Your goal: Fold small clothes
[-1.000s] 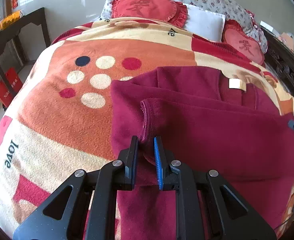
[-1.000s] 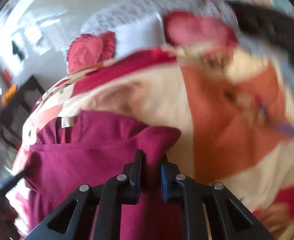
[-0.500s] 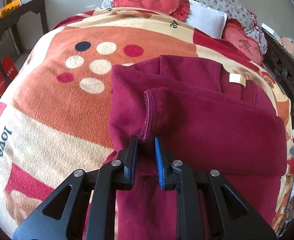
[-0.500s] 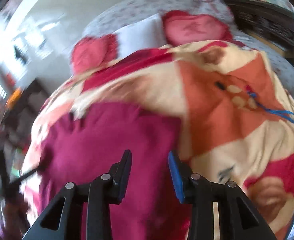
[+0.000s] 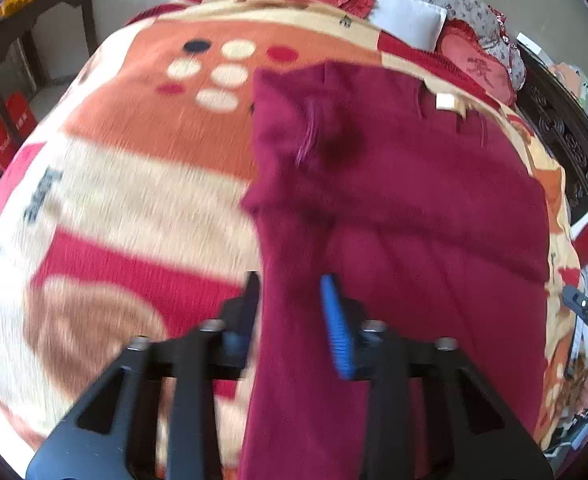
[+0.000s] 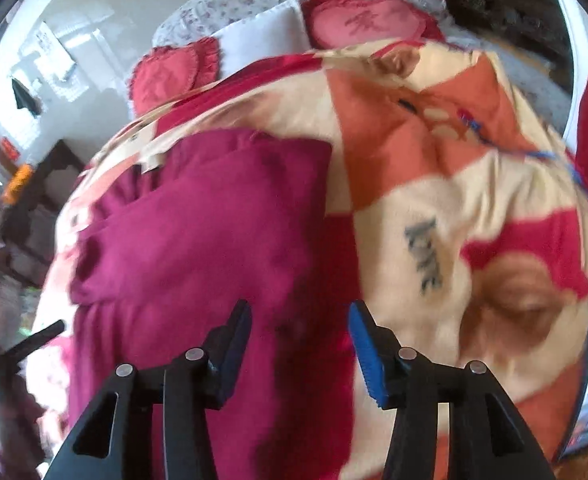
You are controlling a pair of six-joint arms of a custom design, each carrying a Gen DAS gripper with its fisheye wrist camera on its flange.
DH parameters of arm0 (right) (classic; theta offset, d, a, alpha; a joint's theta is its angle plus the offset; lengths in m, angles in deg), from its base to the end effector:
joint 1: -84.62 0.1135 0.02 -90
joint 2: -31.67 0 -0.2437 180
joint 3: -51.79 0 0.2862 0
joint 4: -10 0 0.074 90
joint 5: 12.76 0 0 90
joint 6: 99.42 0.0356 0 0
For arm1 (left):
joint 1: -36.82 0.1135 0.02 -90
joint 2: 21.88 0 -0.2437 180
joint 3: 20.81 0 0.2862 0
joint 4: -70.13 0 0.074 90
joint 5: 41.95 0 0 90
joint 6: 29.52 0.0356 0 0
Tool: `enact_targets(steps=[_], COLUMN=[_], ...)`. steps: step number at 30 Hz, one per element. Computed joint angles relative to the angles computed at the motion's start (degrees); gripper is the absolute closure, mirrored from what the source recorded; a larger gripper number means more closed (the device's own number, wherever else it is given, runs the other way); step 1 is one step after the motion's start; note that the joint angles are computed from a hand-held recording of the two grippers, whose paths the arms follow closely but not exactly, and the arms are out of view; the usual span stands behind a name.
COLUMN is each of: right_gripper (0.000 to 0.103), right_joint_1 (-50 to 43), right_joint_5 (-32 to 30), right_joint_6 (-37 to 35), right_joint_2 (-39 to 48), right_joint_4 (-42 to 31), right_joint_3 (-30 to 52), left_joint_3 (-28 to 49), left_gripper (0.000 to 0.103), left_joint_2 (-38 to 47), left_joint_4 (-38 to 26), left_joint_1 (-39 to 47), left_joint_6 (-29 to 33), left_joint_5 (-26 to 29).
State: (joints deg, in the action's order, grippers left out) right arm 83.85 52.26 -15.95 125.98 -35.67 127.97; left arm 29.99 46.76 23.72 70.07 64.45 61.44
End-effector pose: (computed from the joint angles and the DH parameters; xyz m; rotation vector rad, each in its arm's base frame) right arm 0.3574 0.0102 0.1721 -0.2655 2.6003 0.5384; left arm 0.2143 0.1307 0.1549 -0.5991 2.5737 -0.1012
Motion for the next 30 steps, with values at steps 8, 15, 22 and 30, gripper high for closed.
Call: enact_targets(steps=[8,15,22,30], right_gripper=[0.048,0.047,0.084,0.095], right_joint_1=[-3.6,-4.0,-0.3,-5.7], right_joint_5=[-5.4,-7.1,-3.6,-5.1], right_joint_6=[-8.5,-13.1,-10.1,-13.8], right_joint_2=[-9.5,-18.2,-28.8,-30.7], right_joint_4=[-7.7,-10.8,-3.1,-4.3], right_joint_3=[-11.7,-21.7,-30.7,-31.6], left_joint_3=[-9.9,-15.7,-17.6,-17.9], left_gripper=[0.06,0.06,0.06,0.06], left_joint_2=[-15.3,-26.4,-34.1,-35.6], left_joint_4=[-10.2,-17.8,-24.2,-28.8], left_joint_1=[5.6,13.1,14.9,19.3], left_joint_6=[10.2,18.5,20.9,24.0], left_joint_5=[1.0,3.7,3.4,4.9])
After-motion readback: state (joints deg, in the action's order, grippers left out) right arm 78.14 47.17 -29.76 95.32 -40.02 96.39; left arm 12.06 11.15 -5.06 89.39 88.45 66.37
